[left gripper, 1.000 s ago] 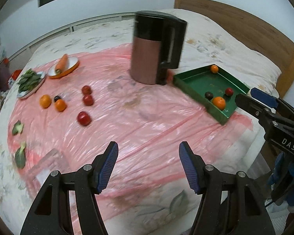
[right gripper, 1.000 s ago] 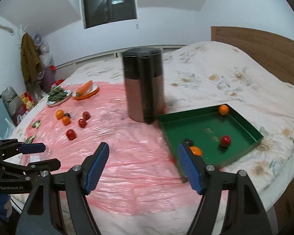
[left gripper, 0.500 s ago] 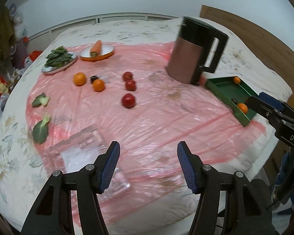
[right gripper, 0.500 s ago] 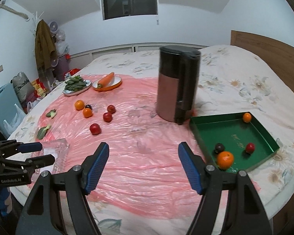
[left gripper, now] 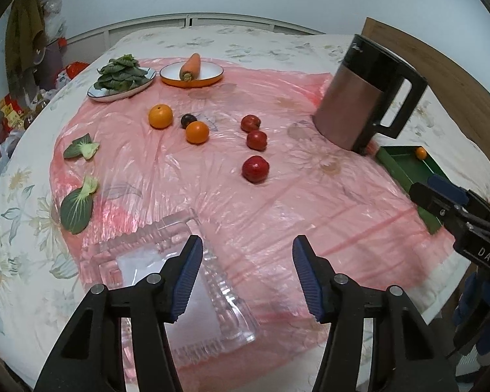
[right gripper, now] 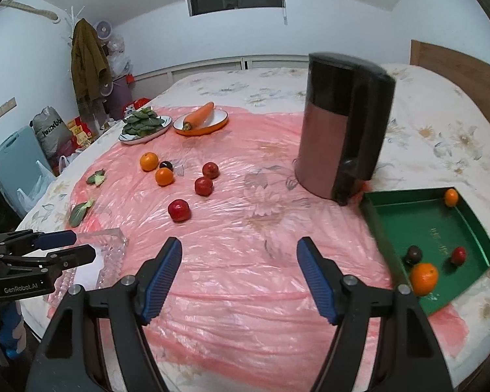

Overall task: Organize fruits
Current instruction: 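Move both open grippers toward the red apples on the sheet, then grasp a red apple with the left gripper while the right gripper grasps another red apple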

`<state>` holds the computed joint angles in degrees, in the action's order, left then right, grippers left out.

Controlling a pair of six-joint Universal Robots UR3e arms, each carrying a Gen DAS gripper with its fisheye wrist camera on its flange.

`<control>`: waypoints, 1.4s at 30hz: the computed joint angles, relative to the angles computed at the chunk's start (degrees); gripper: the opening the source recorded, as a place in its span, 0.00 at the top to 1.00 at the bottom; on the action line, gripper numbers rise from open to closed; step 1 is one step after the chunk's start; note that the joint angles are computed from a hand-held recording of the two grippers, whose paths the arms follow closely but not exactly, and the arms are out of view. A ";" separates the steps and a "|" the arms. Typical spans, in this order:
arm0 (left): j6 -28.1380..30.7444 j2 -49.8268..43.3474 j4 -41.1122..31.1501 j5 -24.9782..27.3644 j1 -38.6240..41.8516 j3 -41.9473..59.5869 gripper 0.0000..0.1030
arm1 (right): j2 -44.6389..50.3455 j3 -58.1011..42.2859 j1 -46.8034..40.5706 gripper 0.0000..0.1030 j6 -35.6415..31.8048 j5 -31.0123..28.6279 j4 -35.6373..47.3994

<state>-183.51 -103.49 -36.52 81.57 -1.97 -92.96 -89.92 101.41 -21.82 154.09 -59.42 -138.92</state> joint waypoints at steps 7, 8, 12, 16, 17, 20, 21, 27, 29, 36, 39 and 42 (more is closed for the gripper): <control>-1.05 -6.84 -0.61 0.70 -0.78 7.15 0.51 | 8.69 -5.34 3.15 0.00 1.71 -1.33 -1.75; -1.16 -8.03 -0.85 0.48 -0.86 8.56 0.51 | 10.37 -6.84 3.82 0.00 1.89 -1.33 -1.74; -1.23 -13.51 -2.91 -0.01 -1.34 15.35 0.51 | 16.69 -13.06 6.32 0.00 3.14 -1.47 -1.82; -0.57 -19.91 -6.40 0.02 -2.06 24.16 0.51 | 22.69 -20.10 7.99 0.00 4.35 -1.81 -0.66; -0.39 -21.64 -7.59 -0.13 -2.20 26.70 0.51 | 24.43 -22.27 8.45 0.00 4.64 -2.17 -0.29; 0.02 -26.82 -11.01 0.34 -2.99 34.48 0.51 | 28.74 -27.90 9.31 0.00 5.75 -2.98 0.79; -0.03 -28.45 -12.05 0.60 -3.23 36.92 0.51 | 29.75 -29.34 9.45 0.00 6.03 -3.07 1.19; -0.78 -38.94 -19.83 -0.13 -3.15 53.09 0.59 | 36.96 -39.95 10.41 0.00 6.77 -3.07 3.96; -1.08 -41.43 -21.90 -0.73 -2.88 56.69 0.60 | 38.54 -42.45 10.61 0.00 6.80 -2.91 4.83; -1.48 -46.03 -23.86 -1.33 -2.14 62.25 0.66 | 47.01 -54.96 12.92 0.00 7.62 -3.60 9.80; -1.65 -47.38 -24.55 -2.27 -1.74 63.48 0.66 | 50.94 -61.14 14.08 0.00 8.02 -3.91 13.19; -1.87 -46.49 -22.78 -3.64 -1.08 61.08 0.68 | 56.17 -69.85 15.47 0.00 8.54 -4.65 17.27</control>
